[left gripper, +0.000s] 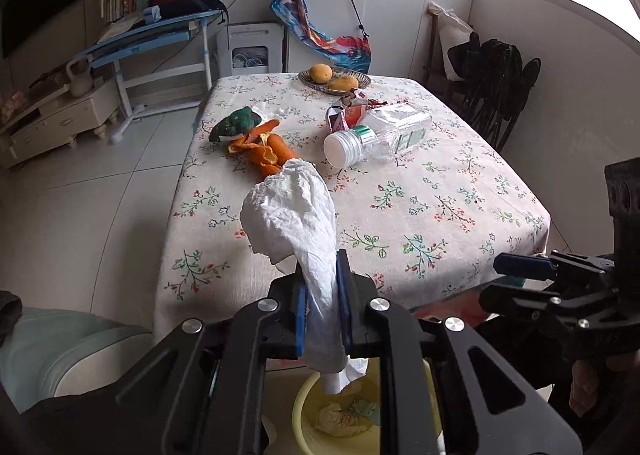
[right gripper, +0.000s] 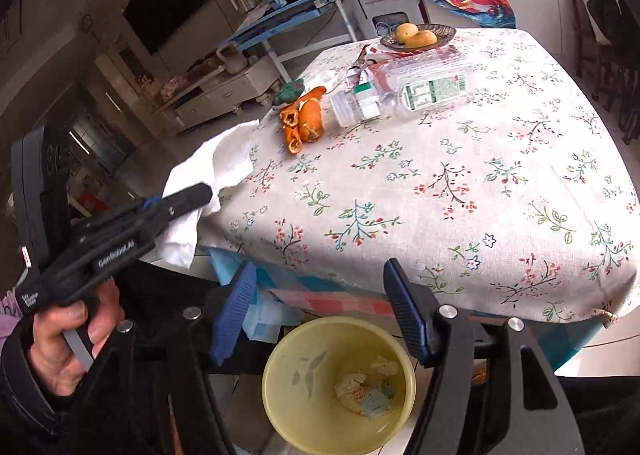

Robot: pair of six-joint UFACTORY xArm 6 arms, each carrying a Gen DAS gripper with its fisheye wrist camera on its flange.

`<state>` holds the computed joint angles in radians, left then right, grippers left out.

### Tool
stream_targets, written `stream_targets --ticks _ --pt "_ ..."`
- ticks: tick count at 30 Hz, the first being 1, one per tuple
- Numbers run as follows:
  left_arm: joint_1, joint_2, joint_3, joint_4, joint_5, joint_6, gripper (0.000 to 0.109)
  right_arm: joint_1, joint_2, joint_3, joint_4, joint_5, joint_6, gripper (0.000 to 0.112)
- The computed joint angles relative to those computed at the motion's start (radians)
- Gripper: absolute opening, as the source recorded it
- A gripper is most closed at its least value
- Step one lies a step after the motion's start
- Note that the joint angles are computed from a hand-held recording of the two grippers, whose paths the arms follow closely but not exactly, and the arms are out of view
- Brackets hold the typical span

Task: Collect trash
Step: 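Carry the carton and bag to the yellow bucket and release both, then move the right gripper to the orange peels and open it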

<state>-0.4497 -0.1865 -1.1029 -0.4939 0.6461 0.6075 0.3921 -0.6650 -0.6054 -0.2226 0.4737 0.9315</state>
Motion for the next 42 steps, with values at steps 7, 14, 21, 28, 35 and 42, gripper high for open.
stream_targets --ticks 7,14,21,28,35,42 --pt "-0.044 -0.1 0.135 0.036 0.154 0.019 0.013 -0.052 -0.066 0.044 -0.041 -0.015 0.15 0.066" --pt "-0.081 -0.059 0.121 0.154 0.376 -0.005 0.031 -0.053 -0.081 0.048 -0.085 -0.001 0.201 0.07" --pt "-0.051 -0.089 0.135 0.068 0.271 -0.013 0.064 -0.057 -0.1 0.057 -0.101 0.012 0.217 0.071" --pt "-0.006 -0.12 0.166 -0.016 -0.028 -0.11 0.084 -0.054 -0.095 0.052 -0.107 0.018 0.215 0.071" --pt "0.034 -0.081 0.138 0.033 -0.129 -0.24 0.084 -0.048 -0.088 0.044 -0.118 0.022 0.21 0.071" --pt "0.022 -0.091 0.167 0.091 -0.215 -0.284 0.085 -0.038 -0.074 0.032 -0.129 0.028 0.205 0.071"
